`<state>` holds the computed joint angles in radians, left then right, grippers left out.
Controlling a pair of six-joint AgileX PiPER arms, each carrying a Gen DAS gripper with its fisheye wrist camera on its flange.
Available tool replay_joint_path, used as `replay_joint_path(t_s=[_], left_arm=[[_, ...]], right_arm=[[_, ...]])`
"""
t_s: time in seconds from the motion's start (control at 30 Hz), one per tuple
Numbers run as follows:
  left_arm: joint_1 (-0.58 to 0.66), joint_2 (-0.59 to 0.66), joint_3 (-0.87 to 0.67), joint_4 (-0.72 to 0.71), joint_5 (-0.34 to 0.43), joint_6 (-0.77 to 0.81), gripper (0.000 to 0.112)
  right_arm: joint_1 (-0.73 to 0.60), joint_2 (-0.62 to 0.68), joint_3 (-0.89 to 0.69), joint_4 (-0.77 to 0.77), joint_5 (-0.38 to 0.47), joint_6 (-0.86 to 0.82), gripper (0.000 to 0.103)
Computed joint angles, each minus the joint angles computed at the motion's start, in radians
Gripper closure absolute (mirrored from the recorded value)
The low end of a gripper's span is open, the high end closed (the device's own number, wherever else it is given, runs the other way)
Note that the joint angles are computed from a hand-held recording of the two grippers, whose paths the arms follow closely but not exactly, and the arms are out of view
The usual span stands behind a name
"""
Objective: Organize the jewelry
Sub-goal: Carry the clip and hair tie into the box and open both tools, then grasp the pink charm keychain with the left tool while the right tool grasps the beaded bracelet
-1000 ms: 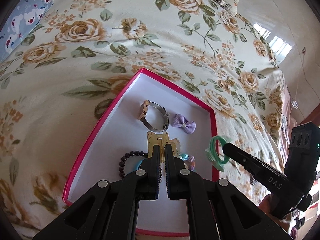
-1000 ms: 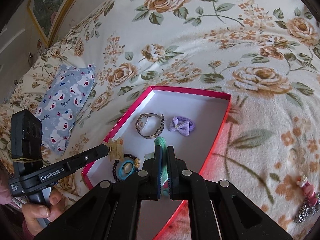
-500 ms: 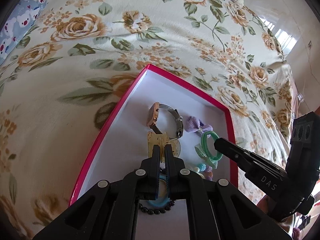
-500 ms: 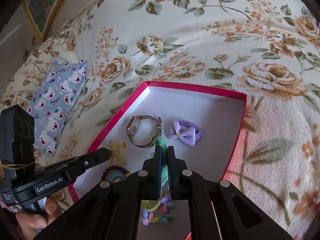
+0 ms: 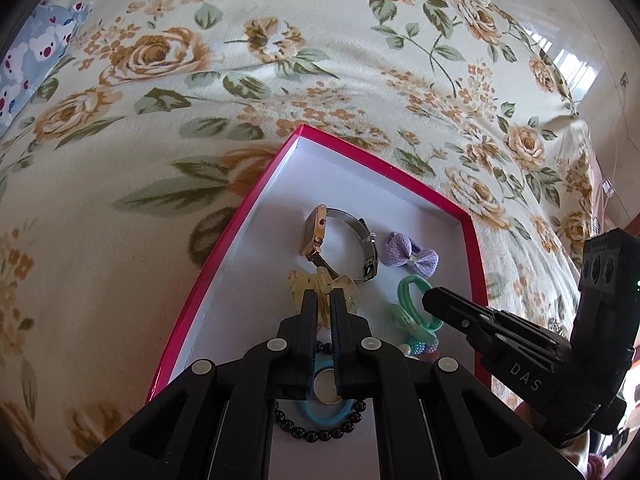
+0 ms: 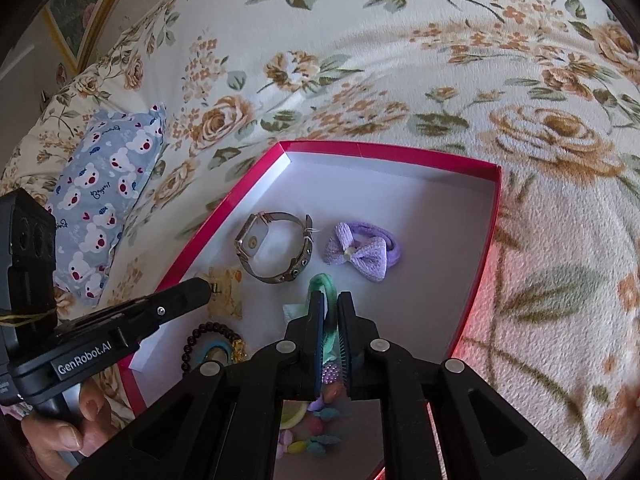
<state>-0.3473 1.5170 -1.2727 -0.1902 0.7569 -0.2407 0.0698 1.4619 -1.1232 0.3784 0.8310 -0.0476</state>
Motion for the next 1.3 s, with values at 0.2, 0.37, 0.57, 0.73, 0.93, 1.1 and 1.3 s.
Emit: replay_joint_path(t_s=[0.2,0.37,0.57,0.73,0.93,1.1,1.3], left_arm=[[0.005,0.019,-0.018,-0.007,0.02,0.011,0.105],[0.004,0.028,-0.019,-0.011,0.021,0.007,0.103],[0.001,0.018,-0.012,0.006,0.018,-0.016,0.093],[-0.004,-0.007,0.0,0.014,0.022,-0.029,0.091],[-0.015,-0.031,0.011,0.03,0.029,-0.046,0.084],[-0.039,-0.076,0.022,0.059,0.053,-0.09,0.073],[-0.082,-0.156,0.068,0.078,0.058,-0.135,0.058]], right_arm=[[-0.009,0.003,0.002,0.006,0.004,-0.001,0.093],[-0.013,0.003,0.003,0.013,0.006,-0.004,0.083],[-0.01,-0.006,0.0,0.023,0.011,-0.005,0.067],[-0.016,-0.036,-0.003,0.028,0.027,-0.004,0.065],[-0.031,-0.084,-0.019,0.021,0.062,0.001,0.057],[-0.068,-0.149,-0.017,0.024,0.104,-0.004,0.051],[-0.146,-0.266,0.017,0.005,0.163,-0.027,0.042]])
